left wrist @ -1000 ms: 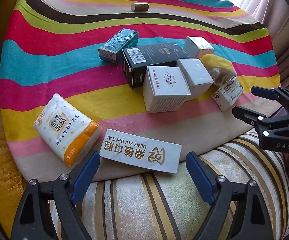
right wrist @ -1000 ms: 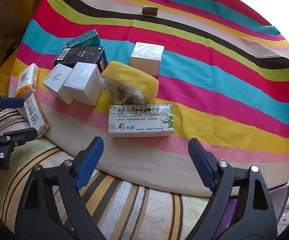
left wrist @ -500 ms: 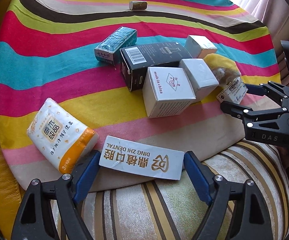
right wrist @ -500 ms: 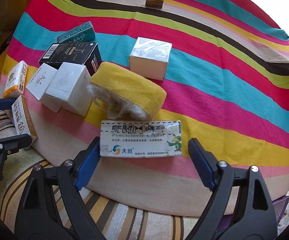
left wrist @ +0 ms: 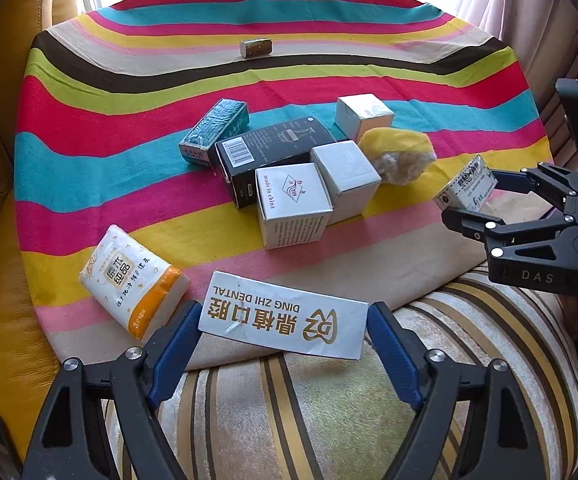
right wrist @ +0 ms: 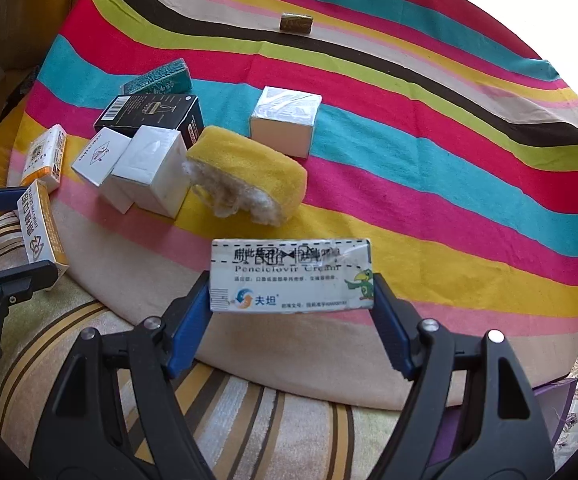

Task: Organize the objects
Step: 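Carry the dental box and Penciclovir box over the purple-rimmed box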

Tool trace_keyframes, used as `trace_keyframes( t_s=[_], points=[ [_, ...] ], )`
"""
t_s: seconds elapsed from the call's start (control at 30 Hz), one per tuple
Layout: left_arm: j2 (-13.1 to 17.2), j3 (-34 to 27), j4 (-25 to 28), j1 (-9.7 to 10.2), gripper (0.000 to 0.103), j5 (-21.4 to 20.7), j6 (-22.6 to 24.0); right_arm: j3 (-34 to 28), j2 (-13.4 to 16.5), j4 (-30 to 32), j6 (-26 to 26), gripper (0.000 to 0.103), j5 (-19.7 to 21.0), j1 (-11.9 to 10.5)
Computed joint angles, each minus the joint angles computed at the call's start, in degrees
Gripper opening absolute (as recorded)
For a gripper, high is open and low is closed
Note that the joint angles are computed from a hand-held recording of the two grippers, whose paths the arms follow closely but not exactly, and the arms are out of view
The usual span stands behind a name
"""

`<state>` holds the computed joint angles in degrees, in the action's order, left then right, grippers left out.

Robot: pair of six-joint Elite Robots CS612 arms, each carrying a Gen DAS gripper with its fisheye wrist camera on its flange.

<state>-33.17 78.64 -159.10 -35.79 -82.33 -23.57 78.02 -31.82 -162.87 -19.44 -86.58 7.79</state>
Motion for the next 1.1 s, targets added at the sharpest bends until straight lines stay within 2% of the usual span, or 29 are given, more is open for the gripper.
trace_keyframes(
  t_s=[0.27, 0.4, 0.8, 1.1],
  points=[
    [0.44, -1.60, -3.07, -2.06, 0.084, -2.13, 1.01, 4.67, -2.86, -4.68, 0.80, 0.078, 1.00, -1.22],
    [0.72, -2.45, -4.05, -3.13, 0.084, -3.17, 1.31, 7.93, -4.60, -7.07, 2.59, 0.078, 2.10, -2.68],
    [2.37, -7.13, -2.19, -5.87, 0.084, -4.90, 4.95, 16.11, -8.22, -12.89, 8.11, 0.078, 0.20, -7.76],
    [3.98, -11.78, 0.20, -8.60, 0.084, -6.67, 10.70, 20.22, -9.97, -15.95, 12.20, 0.078, -1.70, -11.55]
  ],
)
